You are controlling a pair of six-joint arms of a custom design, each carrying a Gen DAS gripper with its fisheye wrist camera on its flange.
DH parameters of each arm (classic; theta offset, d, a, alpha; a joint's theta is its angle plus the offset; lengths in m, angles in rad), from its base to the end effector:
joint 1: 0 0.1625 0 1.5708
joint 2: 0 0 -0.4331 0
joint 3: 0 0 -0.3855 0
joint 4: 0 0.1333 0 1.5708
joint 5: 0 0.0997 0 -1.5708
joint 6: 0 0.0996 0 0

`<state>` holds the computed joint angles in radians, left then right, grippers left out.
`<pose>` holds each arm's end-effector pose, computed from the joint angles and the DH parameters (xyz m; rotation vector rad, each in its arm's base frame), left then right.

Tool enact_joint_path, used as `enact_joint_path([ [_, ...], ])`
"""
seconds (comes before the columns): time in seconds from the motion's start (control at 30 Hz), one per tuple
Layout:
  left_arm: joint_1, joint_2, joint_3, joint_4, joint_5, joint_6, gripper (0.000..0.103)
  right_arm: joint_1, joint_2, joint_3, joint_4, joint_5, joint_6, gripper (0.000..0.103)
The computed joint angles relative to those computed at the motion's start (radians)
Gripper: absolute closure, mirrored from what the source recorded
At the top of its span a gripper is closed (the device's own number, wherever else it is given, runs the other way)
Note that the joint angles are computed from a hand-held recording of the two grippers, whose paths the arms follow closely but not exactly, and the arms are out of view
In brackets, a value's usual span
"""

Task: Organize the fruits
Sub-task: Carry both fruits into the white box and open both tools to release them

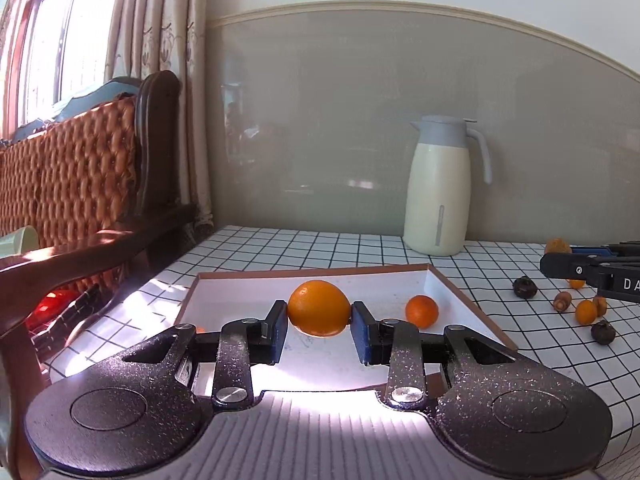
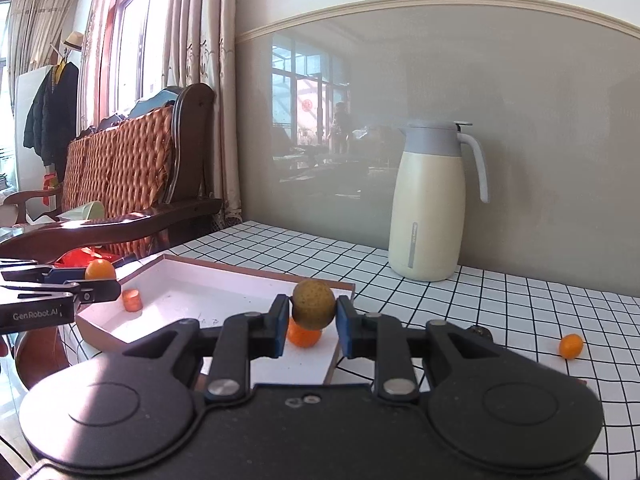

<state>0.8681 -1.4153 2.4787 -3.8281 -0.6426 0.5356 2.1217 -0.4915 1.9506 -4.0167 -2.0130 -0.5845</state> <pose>-0.0614 -0.4022 0.3242 0.5875 1.9601 -1.3930 0.3677 -0.4253 0.0173 1.0462 -2.1803 1.2819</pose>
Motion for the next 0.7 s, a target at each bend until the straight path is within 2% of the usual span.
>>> enact_joint_path([
  [0.33, 0.074, 0.016, -0.086, -0.081, 0.011, 0.069, 0.068, 0.017, 0.048, -0.124, 0.087, 0.017, 0.002, 0.086],
  [0.57, 0.123, 0.063, -0.165, -0.107, -0.021, 0.092, 0.068, 0.013, 0.09, -0.233, 0.124, 0.024, 0.004, 0.086],
  [0.7, 0.159, 0.081, -0.211, -0.079, -0.046, 0.084, 0.068, 0.004, 0.103, -0.263, 0.142, 0.028, 0.011, 0.086],
])
